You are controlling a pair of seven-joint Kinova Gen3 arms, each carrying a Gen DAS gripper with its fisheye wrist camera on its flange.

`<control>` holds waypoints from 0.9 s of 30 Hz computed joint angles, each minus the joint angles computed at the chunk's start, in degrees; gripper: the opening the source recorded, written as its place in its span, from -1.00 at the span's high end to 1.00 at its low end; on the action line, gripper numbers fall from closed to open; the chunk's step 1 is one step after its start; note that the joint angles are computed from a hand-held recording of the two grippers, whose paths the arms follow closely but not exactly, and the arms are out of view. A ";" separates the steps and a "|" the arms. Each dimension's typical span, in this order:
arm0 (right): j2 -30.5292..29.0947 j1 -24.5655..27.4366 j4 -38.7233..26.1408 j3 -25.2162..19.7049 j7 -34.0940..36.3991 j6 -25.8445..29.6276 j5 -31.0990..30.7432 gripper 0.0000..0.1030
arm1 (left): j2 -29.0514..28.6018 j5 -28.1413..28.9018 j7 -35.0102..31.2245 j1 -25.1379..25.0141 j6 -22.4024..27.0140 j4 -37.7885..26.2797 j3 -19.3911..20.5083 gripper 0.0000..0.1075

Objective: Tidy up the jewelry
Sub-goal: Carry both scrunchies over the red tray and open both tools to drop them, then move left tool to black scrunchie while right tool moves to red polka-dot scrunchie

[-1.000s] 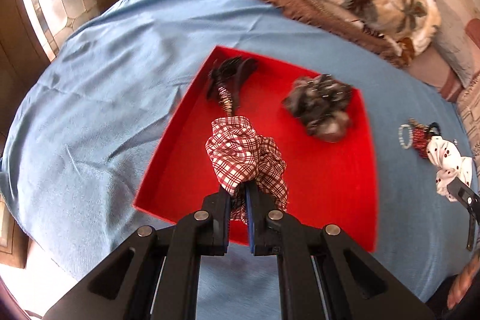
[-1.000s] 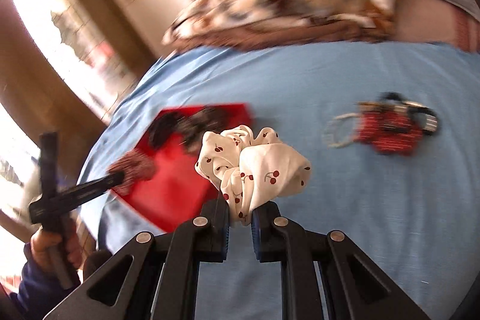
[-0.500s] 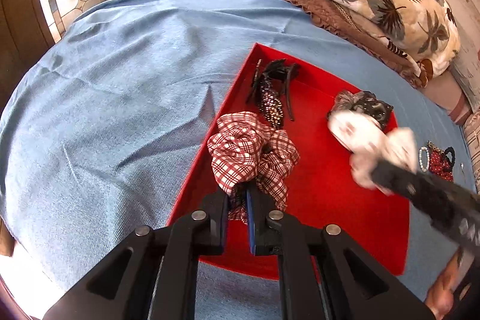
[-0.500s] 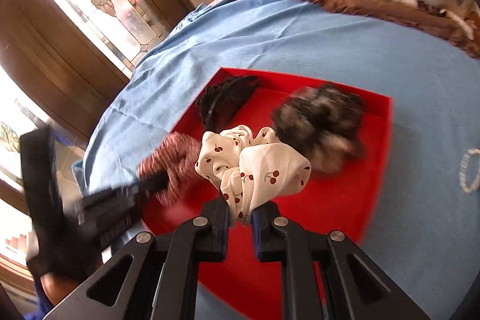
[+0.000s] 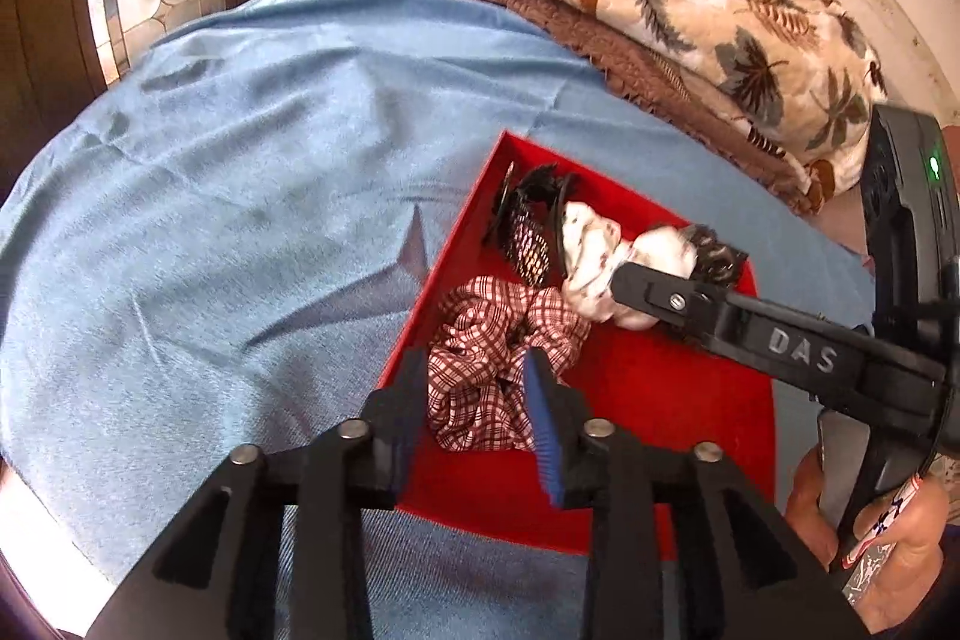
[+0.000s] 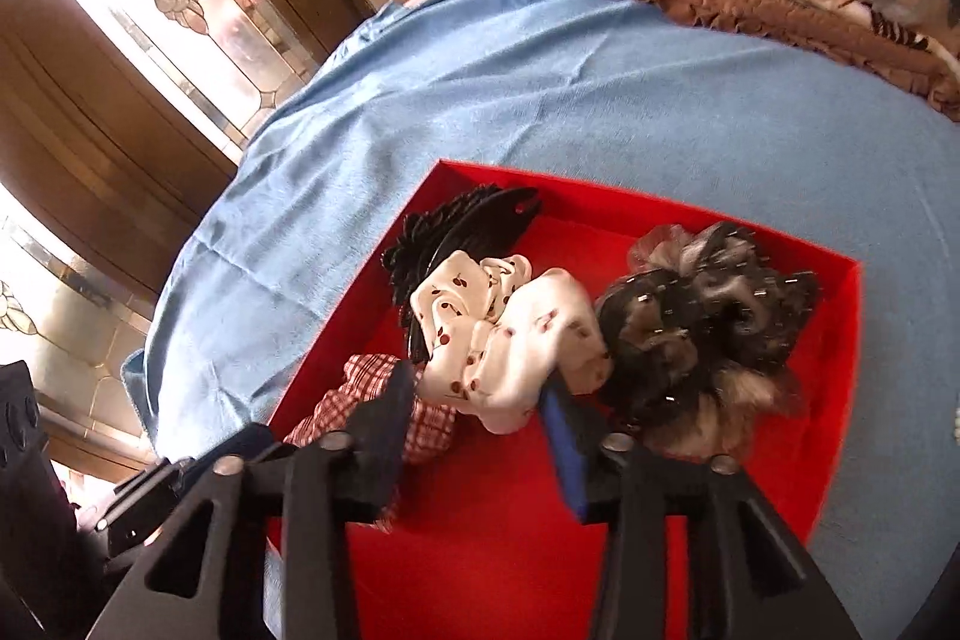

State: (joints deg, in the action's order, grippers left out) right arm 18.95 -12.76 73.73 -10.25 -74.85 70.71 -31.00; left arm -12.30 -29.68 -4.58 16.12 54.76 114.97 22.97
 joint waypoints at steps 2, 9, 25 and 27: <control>-0.95 1.15 0.10 0.07 0.74 0.94 -0.90 0.02 | -0.53 -0.75 0.95 0.09 1.88 -0.82 1.14 0.39; -10.29 7.94 6.24 3.82 7.34 3.11 -3.57 -0.10 | -1.82 -4.21 3.42 1.11 8.54 -4.27 5.58 0.11; -18.33 27.64 12.57 21.06 14.29 8.41 -1.03 -0.30 | 16.29 -15.24 2.92 14.84 14.55 -24.09 10.13 -0.67; -17.53 29.28 12.08 21.34 15.35 8.94 -0.70 -0.33 | 18.28 -15.27 1.85 16.78 14.41 -26.42 9.46 -0.68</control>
State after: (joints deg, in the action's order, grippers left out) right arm 1.42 16.52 85.81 11.08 -59.51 79.66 -31.69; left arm 5.99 -44.95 -2.73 32.90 69.17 88.55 32.44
